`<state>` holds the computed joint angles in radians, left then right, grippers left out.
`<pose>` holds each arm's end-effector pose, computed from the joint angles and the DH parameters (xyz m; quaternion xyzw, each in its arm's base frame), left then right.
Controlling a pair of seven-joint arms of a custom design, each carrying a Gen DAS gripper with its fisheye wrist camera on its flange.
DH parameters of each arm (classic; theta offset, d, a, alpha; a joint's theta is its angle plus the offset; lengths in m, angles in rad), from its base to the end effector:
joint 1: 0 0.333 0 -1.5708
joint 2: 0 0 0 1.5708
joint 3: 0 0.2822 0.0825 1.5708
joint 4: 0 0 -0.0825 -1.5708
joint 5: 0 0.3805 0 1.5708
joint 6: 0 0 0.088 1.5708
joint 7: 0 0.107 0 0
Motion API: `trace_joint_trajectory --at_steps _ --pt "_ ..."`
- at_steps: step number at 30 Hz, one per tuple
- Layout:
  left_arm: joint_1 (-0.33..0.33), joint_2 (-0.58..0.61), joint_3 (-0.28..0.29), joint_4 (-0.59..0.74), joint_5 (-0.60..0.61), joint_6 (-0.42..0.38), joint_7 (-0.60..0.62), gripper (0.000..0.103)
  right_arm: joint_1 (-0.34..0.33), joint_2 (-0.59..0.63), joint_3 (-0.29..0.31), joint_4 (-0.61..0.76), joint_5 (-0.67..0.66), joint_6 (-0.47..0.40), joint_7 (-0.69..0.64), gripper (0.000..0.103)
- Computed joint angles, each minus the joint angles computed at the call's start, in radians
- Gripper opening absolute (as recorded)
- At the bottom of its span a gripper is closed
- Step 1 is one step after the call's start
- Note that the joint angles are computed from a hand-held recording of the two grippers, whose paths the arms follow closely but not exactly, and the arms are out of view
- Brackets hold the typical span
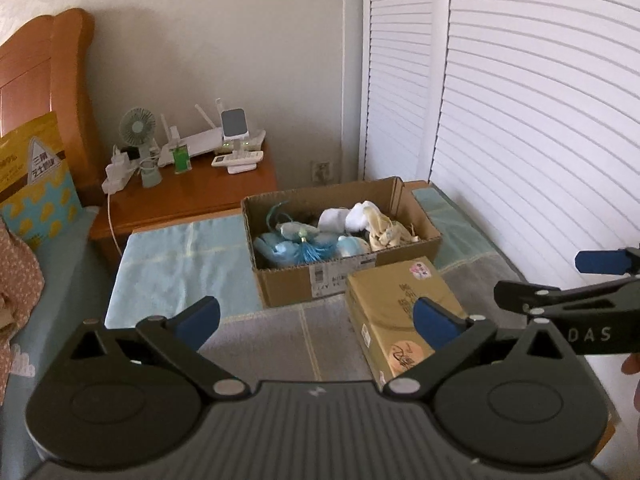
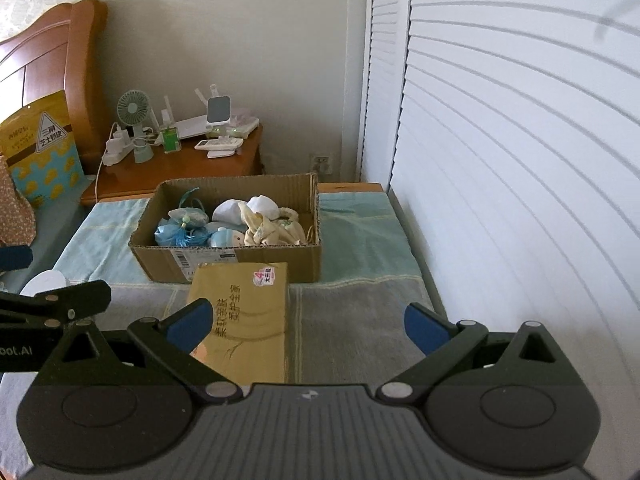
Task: Organize soft objects
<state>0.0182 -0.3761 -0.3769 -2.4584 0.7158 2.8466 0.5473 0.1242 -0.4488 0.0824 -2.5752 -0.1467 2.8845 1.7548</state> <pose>0.4358 -0.2080 0.4662 -0.6475 0.6350 -0.2883 0.3072 0.4444 0.1031 0.4737 -0.7054 0.6032 -0.2554 0.2708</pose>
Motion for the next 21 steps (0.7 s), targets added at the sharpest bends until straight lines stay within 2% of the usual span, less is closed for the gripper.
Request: trace_joint_trajectory --at_steps 5,21 --pt "-0.008 -0.016 -0.01 0.002 -0.002 -0.041 -0.015 0.102 -0.001 -0.019 0.002 -0.009 0.001 -0.001 0.001 0.103" --pt "-0.029 -0.022 0.0 0.002 -0.025 -0.06 -0.027 0.102 -0.006 -0.023 0.005 -0.011 -0.002 0.001 0.011 0.103"
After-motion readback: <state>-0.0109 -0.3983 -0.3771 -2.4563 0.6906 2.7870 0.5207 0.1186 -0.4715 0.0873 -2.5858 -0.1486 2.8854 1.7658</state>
